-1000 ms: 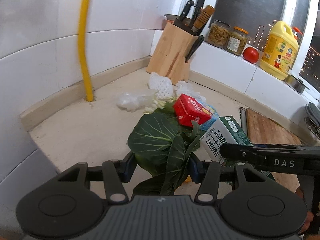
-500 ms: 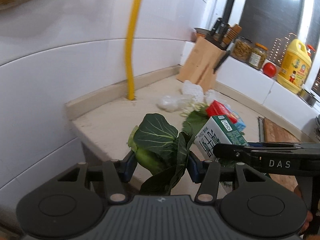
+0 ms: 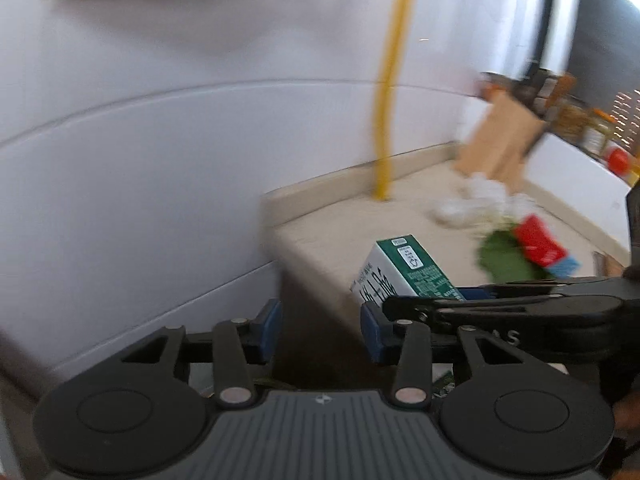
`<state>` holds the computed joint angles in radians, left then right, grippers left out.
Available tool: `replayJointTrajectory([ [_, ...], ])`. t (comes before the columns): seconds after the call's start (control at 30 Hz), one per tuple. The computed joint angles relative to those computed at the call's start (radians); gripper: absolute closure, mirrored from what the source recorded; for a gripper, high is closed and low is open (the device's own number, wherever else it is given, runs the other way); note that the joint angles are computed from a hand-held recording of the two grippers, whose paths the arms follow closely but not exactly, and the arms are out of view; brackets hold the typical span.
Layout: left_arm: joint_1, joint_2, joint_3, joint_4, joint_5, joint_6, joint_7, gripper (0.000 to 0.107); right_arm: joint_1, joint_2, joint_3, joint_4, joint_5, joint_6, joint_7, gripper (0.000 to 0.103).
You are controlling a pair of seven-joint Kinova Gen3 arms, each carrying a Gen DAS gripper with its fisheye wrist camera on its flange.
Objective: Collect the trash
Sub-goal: 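Carry the bok choy and carton down over the black bin with both tools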
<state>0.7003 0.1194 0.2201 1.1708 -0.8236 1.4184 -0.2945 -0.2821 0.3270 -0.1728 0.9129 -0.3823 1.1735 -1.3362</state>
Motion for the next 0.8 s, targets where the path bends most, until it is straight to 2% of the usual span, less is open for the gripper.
replayJointTrajectory([
  [0.1, 0.004, -0.019, 0.003, 0.037, 0.006, 0.057, 0.058, 0.07, -0.04, 0.026, -0.006, 0.001, 0.009, 0.006, -0.003, 0.053],
  [0.23, -0.016, -0.034, 0.017, 0.08, 0.041, 0.074, 0.093, 0.069, -0.084, 0.077, -0.008, -0.028, 0.05, 0.067, -0.024, 0.053],
  [0.43, -0.061, -0.04, 0.019, 0.106, 0.08, 0.06, 0.1, 0.068, -0.148, 0.163, 0.001, -0.143, 0.111, 0.168, -0.06, 0.051],
  [0.7, -0.094, -0.032, 0.007, 0.118, 0.125, 0.045, 0.092, 0.068, -0.17, 0.196, 0.005, -0.173, 0.131, 0.188, -0.078, 0.045],
  [0.8, -0.104, -0.034, 0.004, 0.122, 0.133, 0.038, 0.088, 0.068, -0.17, 0.226, 0.006, -0.219, 0.129, 0.209, -0.083, 0.045],
])
